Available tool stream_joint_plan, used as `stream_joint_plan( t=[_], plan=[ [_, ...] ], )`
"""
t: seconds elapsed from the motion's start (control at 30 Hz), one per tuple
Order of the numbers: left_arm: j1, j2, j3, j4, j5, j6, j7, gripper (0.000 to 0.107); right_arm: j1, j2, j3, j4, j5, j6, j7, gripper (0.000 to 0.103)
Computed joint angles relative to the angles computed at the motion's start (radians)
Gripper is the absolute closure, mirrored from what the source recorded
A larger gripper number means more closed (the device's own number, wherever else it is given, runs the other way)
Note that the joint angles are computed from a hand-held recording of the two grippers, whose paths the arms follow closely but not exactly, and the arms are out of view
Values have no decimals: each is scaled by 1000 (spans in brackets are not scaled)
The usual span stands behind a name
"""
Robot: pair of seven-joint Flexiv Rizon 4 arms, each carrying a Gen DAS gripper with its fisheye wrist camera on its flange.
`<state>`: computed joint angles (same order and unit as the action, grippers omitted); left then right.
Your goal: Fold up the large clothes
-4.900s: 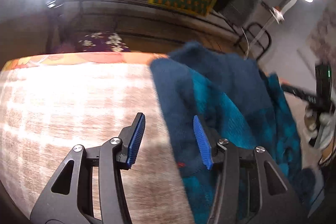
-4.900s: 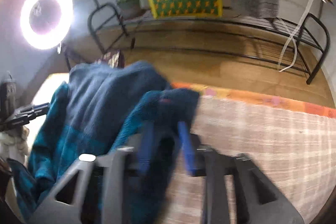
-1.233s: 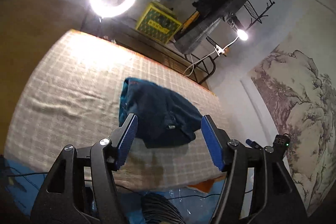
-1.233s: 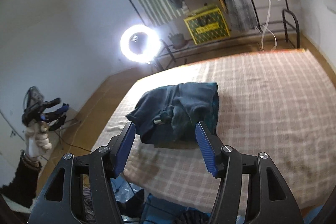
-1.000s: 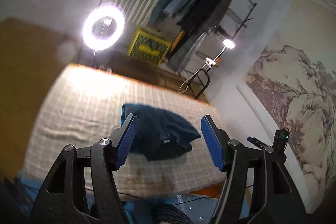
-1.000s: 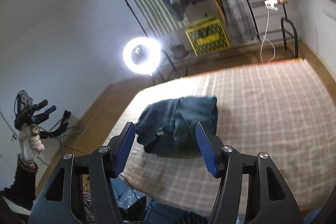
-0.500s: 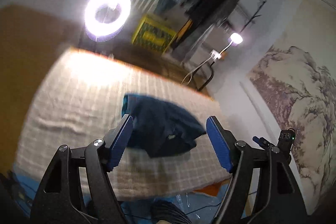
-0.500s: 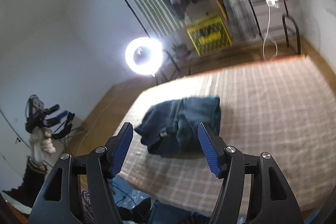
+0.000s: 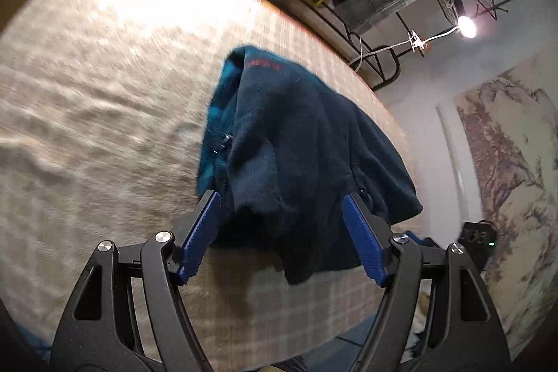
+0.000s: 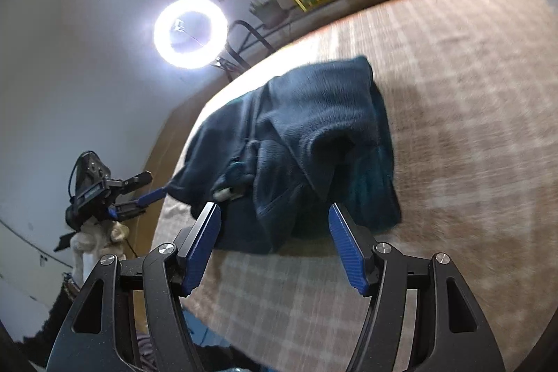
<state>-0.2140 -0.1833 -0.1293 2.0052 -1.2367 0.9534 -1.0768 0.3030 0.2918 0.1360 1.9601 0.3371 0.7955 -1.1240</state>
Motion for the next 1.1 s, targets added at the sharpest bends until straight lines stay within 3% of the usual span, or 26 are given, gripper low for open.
stream_joint_plan(
  t=[0.1,0.17,0.2,0.23,0.27,0.43,0.53,0.63,0.7,0.8,0.93,0.97,1.1],
  plan=[
    [4,-48,-13,-28,-5,-23,7,33,3,-52,-1,2,0,19,-4,39],
    [4,-69,-20,-40,7,-23,11,51,16,-79,-12,-5,60,34,-37,41],
    [7,-80,-22,-48,23,-33,2,74,22,-85,-19,-12,100,36,-59,49],
    [9,-86,-26,-51,27,-37,4,92,23,-88,-22,-19,125,25,-72,74],
    [8,-85,-32,-49,16,-28,21,94,29,-86,-29,-35,166,1,-92,85],
    [6,-3,-31,-8,-70,-64,133,97,38,14,-5,-34,217,-11,-121,89],
    [-7,22,-5,26,-46,-83,169,97,41,79,-3,37,233,1,-110,89],
    [-2,-33,8,29,58,-89,89,97,19,54,2,100,187,-5,-34,89],
    [2,-53,-9,43,-6,-75,109,96,14,30,5,130,164,11,-13,89],
    [-10,-38,-6,40,80,-35,124,96,23,23,6,136,149,12,-8,89],
    [-11,-4,5,48,183,-37,65,90,32,35,10,103,77,-54,-26,88],
    [-8,8,8,51,201,-42,55,90,37,45,0,85,75,-95,-37,83],
    [4,76,33,47,299,-85,3,85,39,78,-22,20,32,-275,-90,82]
  ],
)
